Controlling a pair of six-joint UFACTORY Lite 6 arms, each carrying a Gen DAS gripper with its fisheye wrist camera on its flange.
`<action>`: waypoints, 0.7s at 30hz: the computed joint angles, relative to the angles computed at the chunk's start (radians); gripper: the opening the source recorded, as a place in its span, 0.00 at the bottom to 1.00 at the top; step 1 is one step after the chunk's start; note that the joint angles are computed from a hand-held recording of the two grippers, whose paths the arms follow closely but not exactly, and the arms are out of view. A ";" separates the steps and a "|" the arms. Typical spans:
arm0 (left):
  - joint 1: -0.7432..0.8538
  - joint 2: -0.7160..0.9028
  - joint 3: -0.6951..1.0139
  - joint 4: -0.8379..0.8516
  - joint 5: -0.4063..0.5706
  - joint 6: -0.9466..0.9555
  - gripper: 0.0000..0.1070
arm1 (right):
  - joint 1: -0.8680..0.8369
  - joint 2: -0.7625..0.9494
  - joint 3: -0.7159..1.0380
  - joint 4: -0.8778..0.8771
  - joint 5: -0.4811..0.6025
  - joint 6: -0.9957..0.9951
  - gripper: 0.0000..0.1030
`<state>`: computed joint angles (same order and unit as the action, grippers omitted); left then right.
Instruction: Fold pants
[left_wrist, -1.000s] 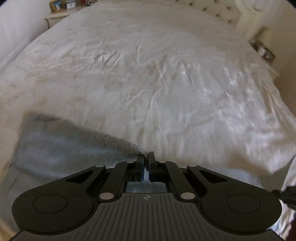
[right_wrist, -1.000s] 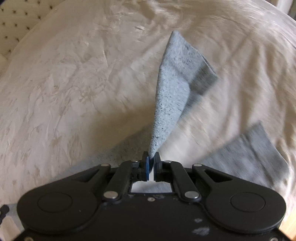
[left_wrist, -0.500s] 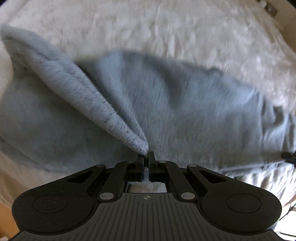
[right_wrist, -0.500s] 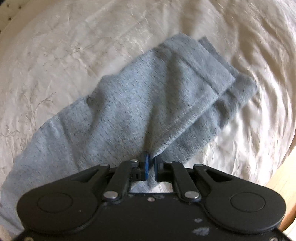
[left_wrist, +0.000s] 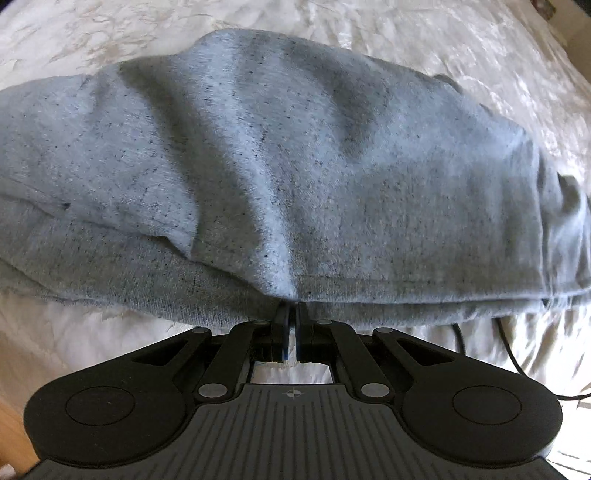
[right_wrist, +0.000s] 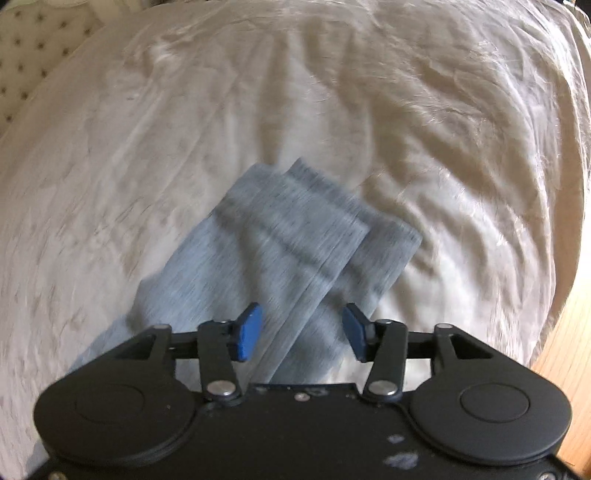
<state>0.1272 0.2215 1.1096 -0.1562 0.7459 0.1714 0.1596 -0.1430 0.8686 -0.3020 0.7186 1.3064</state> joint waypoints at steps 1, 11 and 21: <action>-0.001 -0.006 -0.008 0.004 -0.004 -0.025 0.03 | -0.036 0.007 -0.008 0.021 -0.018 -0.041 0.52; -0.114 -0.003 -0.011 0.126 -0.042 -0.296 0.02 | -0.248 0.069 -0.052 0.345 -0.180 -0.419 0.05; -0.224 -0.083 -0.069 0.198 -0.035 -0.428 0.02 | -0.135 -0.195 -0.109 0.046 0.037 -0.318 0.02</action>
